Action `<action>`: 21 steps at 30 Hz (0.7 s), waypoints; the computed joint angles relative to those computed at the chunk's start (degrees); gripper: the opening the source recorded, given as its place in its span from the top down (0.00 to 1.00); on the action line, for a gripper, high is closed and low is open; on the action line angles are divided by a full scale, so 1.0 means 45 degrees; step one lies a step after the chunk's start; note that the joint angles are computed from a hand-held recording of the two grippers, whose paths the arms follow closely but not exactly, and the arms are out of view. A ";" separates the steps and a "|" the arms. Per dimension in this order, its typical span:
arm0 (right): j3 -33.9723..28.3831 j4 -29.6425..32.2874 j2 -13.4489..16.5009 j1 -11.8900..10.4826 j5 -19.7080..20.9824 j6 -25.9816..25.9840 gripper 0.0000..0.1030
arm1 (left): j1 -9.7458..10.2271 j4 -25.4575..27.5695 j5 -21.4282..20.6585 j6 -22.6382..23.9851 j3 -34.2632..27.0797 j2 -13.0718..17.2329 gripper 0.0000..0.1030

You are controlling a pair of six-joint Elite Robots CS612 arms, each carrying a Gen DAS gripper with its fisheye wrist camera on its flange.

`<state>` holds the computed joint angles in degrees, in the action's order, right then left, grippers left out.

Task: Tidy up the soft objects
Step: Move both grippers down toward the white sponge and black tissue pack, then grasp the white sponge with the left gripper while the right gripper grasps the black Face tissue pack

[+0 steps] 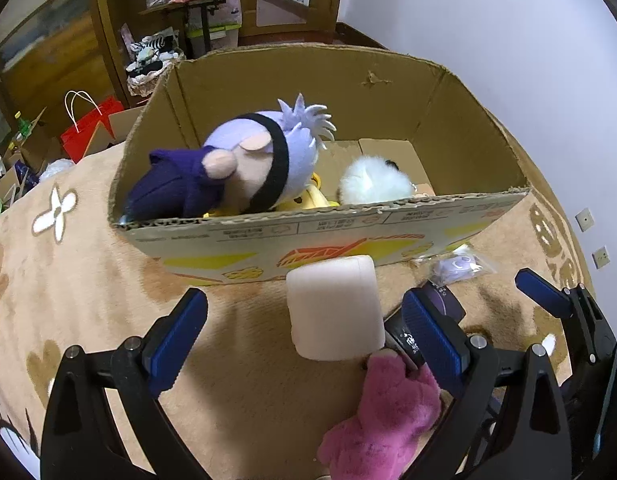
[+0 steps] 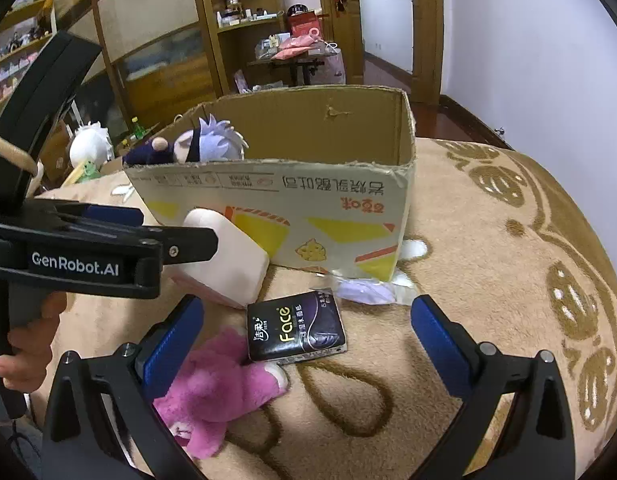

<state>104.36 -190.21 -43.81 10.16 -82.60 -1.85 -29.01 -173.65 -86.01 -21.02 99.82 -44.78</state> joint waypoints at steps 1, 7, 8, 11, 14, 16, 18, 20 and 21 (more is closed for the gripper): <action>-0.0046 0.0066 0.0034 0.0018 -0.0048 -0.0002 0.00 | 0.0000 0.0043 0.0009 0.0015 -0.0028 0.0030 0.06; -0.0435 0.0791 0.0281 0.0042 -0.0157 0.0028 0.00 | -0.0040 0.0438 0.0029 0.0115 -0.0244 0.0175 0.06; -0.0498 0.0851 0.0331 0.0062 -0.0284 0.0001 0.00 | -0.0038 0.0501 0.0022 0.0133 -0.0281 0.0202 0.06; -0.0592 0.0835 0.0419 0.0132 -0.0657 -0.0194 0.00 | -0.0023 0.0721 0.0006 0.0115 -0.0383 0.0281 0.06; -0.0581 0.0851 0.0424 0.0170 -0.0779 -0.0221 0.00 | -0.0035 0.0909 -0.0002 0.0122 -0.0428 0.0350 0.06; -0.0523 0.0872 0.0383 0.0176 -0.0684 -0.0171 0.00 | -0.0029 0.0989 -0.0008 0.0155 -0.0420 0.0363 0.06; -0.0494 0.1022 0.0353 0.0147 -0.0438 -0.0108 0.00 | -0.0047 0.1108 0.0046 0.0157 -0.0450 0.0364 0.06; -0.0514 0.1194 0.0336 0.0149 -0.0318 -0.0048 0.00 | -0.0049 0.1159 0.0063 0.0129 -0.0454 0.0344 0.06; -0.0513 0.1209 0.0334 0.0152 -0.0297 -0.0059 0.00 | -0.0045 0.1145 0.0042 0.0096 -0.0447 0.0340 0.06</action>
<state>102.05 -184.77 -42.31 10.84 -83.94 -2.12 -29.21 -168.49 -85.82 -20.59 97.81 -43.24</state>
